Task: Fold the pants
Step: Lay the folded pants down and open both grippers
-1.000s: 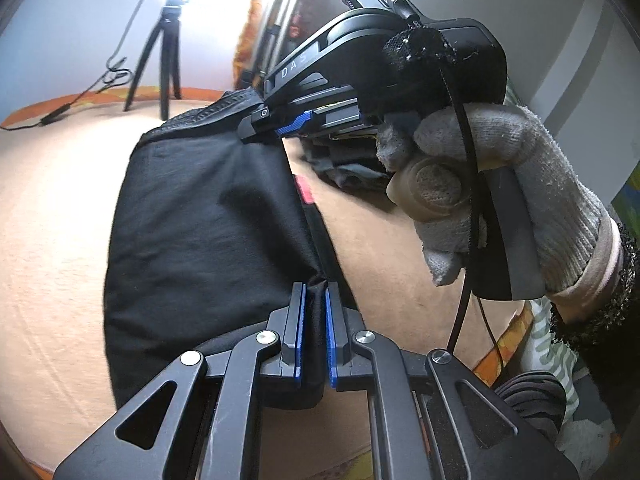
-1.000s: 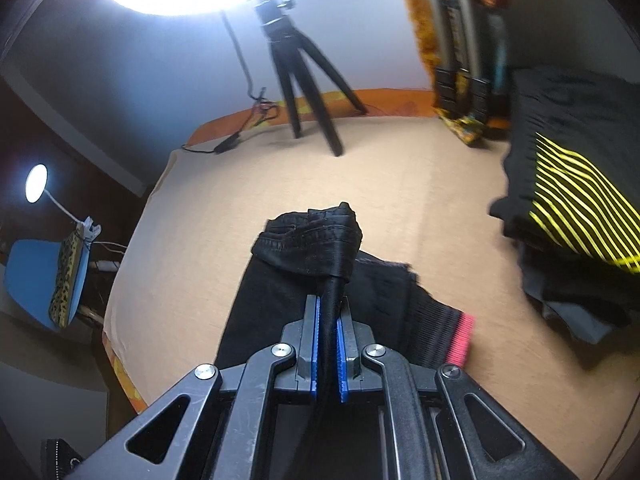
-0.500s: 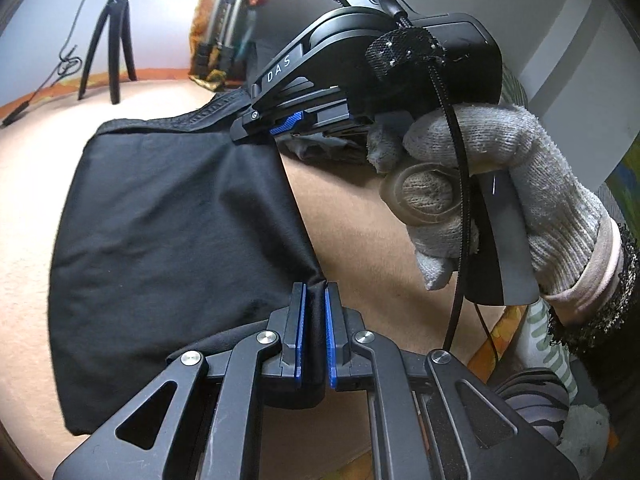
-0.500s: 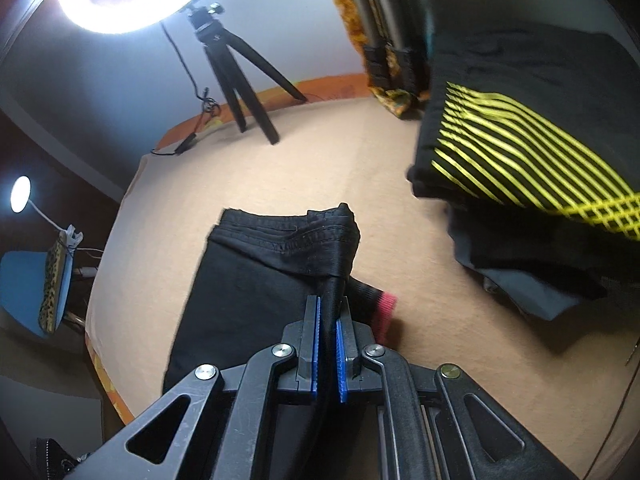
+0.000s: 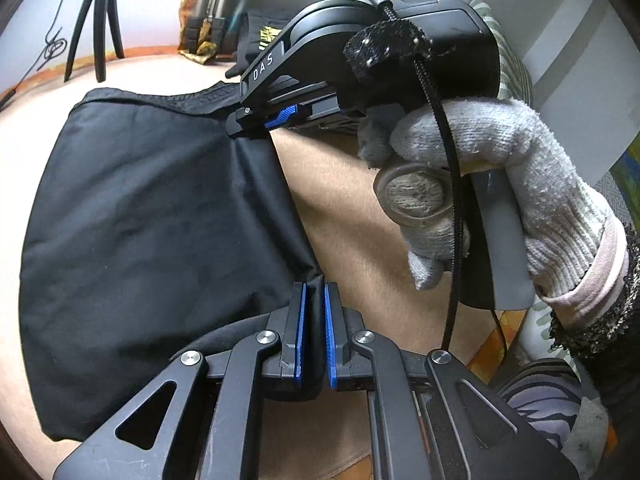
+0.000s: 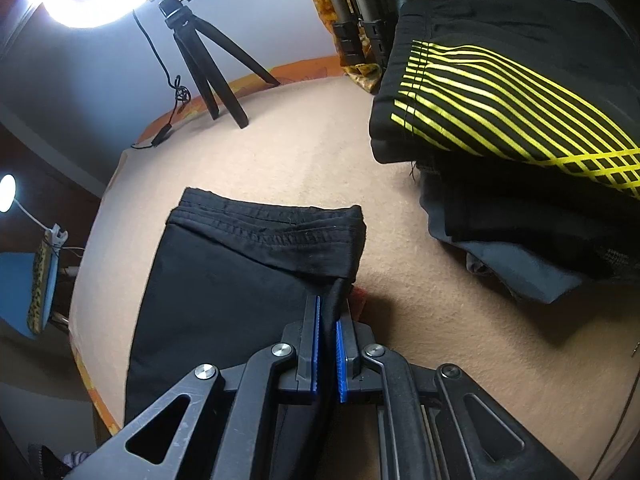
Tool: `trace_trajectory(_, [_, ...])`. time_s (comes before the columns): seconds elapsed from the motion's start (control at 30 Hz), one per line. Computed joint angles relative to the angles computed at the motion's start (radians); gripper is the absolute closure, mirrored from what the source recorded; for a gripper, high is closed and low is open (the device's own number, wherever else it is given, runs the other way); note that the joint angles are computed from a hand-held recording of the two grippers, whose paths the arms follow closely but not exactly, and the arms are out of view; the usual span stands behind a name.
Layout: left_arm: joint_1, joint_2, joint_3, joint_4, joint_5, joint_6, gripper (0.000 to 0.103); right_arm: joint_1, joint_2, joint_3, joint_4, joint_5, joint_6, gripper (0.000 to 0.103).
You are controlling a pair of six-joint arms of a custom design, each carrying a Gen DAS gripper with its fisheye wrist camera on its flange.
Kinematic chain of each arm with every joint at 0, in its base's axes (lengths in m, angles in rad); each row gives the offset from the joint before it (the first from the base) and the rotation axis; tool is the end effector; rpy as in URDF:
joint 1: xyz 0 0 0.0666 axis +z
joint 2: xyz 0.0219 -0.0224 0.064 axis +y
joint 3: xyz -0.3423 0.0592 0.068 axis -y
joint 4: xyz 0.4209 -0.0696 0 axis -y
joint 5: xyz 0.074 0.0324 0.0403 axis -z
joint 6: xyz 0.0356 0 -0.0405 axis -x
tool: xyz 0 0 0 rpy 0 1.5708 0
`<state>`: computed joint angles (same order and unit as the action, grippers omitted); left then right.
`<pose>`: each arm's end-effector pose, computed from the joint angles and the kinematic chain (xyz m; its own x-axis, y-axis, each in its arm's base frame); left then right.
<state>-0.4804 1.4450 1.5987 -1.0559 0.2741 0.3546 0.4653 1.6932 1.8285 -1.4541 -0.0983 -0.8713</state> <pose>0.4648 -0.2535 0.4581 -0.8587 0.0706 -0.5076 0.3151 0.8538 -0.4144 0.5128 0.2609 0.4128 -0.9156 0.3924 -0.0878 0.3607 0.8980 0.2520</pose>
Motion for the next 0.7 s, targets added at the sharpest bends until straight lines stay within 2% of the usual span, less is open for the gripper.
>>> trace_trajectory(0.13, [0.007,-0.011,0.006,-0.037,0.020,-0.003,0.091,0.005,0.004,0.005,0.000,0.011,-0.003,0.099])
trace_trajectory(0.4, [0.052,-0.110,-0.049,-0.027,0.043,-0.016,0.090,0.021,0.011,0.021,-0.025,0.063,0.020,0.093])
trace_trajectory(0.47, [0.060,-0.126,-0.055,-0.019,0.000,-0.039,0.089,0.019,0.005,0.014,-0.020,0.066,0.014,0.088])
trace_trajectory(0.5, [0.066,-0.129,-0.055,-0.015,-0.024,-0.049,0.088,0.019,-0.002,0.008,-0.018,0.072,0.006,0.083])
trace_trajectory(0.7, [0.106,-0.117,-0.043,-0.012,-0.070,-0.031,0.087,0.017,-0.047,-0.018,-0.003,0.091,-0.036,0.066])
